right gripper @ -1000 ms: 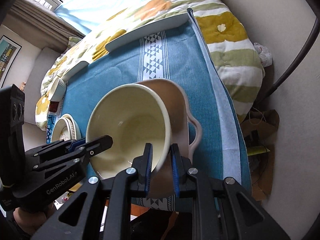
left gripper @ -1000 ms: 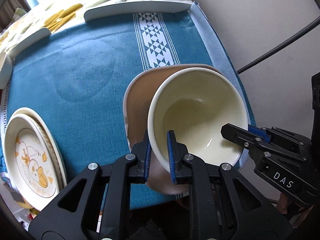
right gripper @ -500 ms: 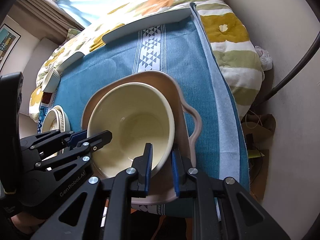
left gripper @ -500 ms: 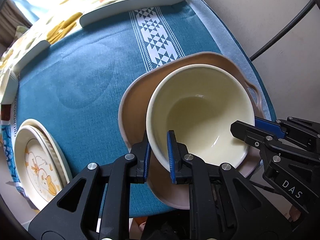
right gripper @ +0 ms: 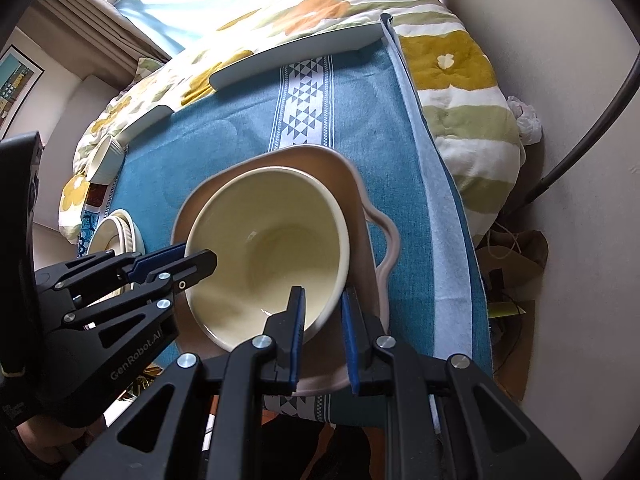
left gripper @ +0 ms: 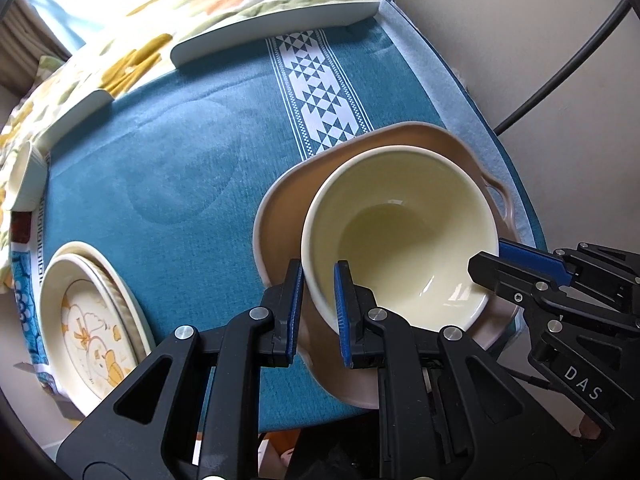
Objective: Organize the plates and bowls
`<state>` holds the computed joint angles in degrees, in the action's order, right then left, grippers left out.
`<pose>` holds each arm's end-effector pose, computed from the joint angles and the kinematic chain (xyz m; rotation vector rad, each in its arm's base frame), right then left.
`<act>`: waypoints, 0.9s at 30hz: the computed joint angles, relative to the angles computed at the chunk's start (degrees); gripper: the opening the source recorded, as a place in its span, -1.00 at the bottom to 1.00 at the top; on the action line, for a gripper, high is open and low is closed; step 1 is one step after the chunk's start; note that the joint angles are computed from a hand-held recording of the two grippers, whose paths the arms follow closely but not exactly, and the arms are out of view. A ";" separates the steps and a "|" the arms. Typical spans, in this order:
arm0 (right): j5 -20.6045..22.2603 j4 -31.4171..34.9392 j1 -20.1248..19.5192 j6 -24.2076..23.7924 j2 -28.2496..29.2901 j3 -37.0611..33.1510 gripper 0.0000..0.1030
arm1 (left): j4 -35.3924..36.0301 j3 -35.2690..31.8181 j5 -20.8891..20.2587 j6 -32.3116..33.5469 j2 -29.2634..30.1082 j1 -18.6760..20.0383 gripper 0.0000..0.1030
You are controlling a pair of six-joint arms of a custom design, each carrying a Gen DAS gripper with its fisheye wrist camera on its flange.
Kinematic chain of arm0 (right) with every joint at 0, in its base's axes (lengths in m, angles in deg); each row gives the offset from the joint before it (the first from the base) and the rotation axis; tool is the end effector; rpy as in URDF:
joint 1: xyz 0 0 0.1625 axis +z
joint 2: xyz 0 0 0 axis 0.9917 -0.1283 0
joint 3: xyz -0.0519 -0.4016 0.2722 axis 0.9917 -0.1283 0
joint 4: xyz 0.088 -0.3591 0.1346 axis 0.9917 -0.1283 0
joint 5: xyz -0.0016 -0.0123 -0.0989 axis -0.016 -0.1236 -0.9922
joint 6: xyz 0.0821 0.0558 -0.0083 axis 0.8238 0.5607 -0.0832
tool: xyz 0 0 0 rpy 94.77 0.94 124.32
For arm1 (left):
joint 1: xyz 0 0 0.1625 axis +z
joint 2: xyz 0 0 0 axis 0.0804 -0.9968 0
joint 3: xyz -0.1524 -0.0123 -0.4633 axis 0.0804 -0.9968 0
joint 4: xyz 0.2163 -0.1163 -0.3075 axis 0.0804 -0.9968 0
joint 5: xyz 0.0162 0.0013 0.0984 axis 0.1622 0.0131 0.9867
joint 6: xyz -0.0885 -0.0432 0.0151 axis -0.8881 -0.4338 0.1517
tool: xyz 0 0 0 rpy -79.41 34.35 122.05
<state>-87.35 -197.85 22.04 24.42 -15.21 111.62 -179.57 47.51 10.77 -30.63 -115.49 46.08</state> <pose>0.2034 -0.4985 0.1323 -0.4581 -2.4926 0.7185 -0.2603 -0.6116 0.0885 1.0891 2.3013 0.0817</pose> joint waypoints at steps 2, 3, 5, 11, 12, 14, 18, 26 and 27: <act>-0.48 -0.21 0.46 -0.11 -0.34 0.24 -0.68 | 0.09 -0.08 -0.36 -0.01 -0.41 -0.13 -0.76; -0.80 -0.32 0.79 -0.14 -0.55 0.32 -0.68 | 0.00 -0.07 -0.60 0.06 -0.70 -0.21 -0.76; -1.44 -0.44 1.54 -0.25 -1.16 0.43 -0.68 | -0.14 -0.09 -1.62 0.25 -1.55 -0.44 -0.76; -3.29 -1.87 4.29 -2.43 -2.85 -0.10 -0.68 | -1.38 -0.16 -2.25 0.21 -5.18 -1.46 -0.74; -3.31 -2.27 4.69 -3.35 -3.03 -0.40 -0.68 | -1.71 -0.25 -2.21 -0.12 -6.00 -1.50 -0.69; -2.54 -2.70 5.17 -5.51 -3.46 -1.16 -0.68 | -2.80 -0.59 -2.41 -0.72 -7.61 -1.33 -0.56; 0.37 -5.38 5.94 -10.81 -2.94 -3.64 -0.57 | -9.14 0.30 0.73 -0.99 -10.88 -1.26 0.99; 3.79 -5.87 7.67 -19.64 1.66 -12.53 0.98 | -9.80 -4.21 3.56 -3.63 -14.80 2.40 0.99; 4.60 -5.57 7.80 -20.99 2.43 -13.94 0.98 | -9.66 -5.04 3.78 -3.84 -14.98 2.99 0.99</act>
